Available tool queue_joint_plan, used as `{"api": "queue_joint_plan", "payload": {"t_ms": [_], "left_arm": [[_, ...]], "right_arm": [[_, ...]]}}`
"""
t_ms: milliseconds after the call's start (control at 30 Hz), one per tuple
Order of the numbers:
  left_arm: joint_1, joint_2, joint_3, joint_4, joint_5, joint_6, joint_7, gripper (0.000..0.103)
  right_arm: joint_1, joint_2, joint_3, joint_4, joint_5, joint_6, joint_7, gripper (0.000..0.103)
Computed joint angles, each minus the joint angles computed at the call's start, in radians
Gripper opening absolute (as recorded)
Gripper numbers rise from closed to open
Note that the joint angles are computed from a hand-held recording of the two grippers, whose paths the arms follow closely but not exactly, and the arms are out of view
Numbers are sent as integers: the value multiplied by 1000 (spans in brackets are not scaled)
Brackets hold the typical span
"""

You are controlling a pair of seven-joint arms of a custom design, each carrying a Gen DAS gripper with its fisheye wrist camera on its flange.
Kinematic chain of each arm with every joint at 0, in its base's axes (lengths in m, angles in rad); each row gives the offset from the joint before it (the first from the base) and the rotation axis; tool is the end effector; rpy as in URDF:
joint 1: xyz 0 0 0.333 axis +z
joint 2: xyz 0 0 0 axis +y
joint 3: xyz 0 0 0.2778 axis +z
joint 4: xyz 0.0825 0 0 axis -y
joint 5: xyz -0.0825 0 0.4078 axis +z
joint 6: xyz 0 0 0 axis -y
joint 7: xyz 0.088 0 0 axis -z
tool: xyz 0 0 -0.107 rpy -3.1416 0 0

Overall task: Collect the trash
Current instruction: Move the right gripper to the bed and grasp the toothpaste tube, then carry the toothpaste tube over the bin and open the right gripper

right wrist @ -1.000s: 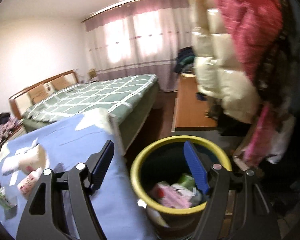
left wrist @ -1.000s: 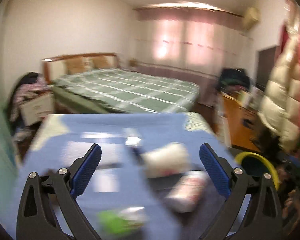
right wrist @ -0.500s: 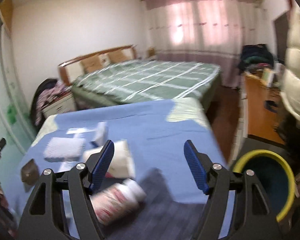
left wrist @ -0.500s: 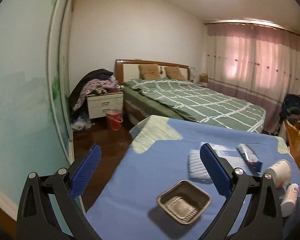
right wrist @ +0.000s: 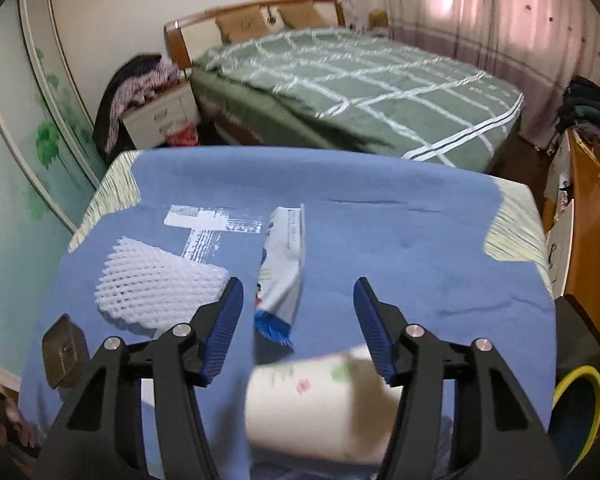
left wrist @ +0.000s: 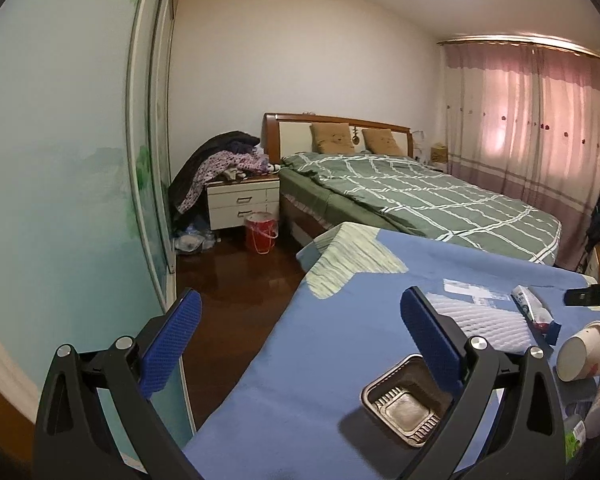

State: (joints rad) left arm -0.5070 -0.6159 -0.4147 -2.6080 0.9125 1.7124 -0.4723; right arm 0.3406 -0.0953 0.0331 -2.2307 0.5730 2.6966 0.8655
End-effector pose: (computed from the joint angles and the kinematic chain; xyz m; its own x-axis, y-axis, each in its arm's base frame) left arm 0.2955 -0.2543 0.4213 0.7792 -0.6255 0.0393 -0.2264 -0.3394 -0.9130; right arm 0.5399 0.1925 0.4206 0.6081 -0.7899 -0.0797 -0.6571 -0.4445 -0.6088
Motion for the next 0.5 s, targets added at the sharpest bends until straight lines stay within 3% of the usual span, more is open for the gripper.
{"api": "queue_joint_plan", "payload": {"t_ms": [233, 500], "left_arm": [[-2, -11, 13, -12, -29, 17, -15, 98], [5, -16, 19, -23, -36, 54, -22, 98]], "right_arm": [[-32, 186, 43, 209, -281, -127, 248, 55], [-63, 302, 84, 348, -331, -234, 321, 55]]}}
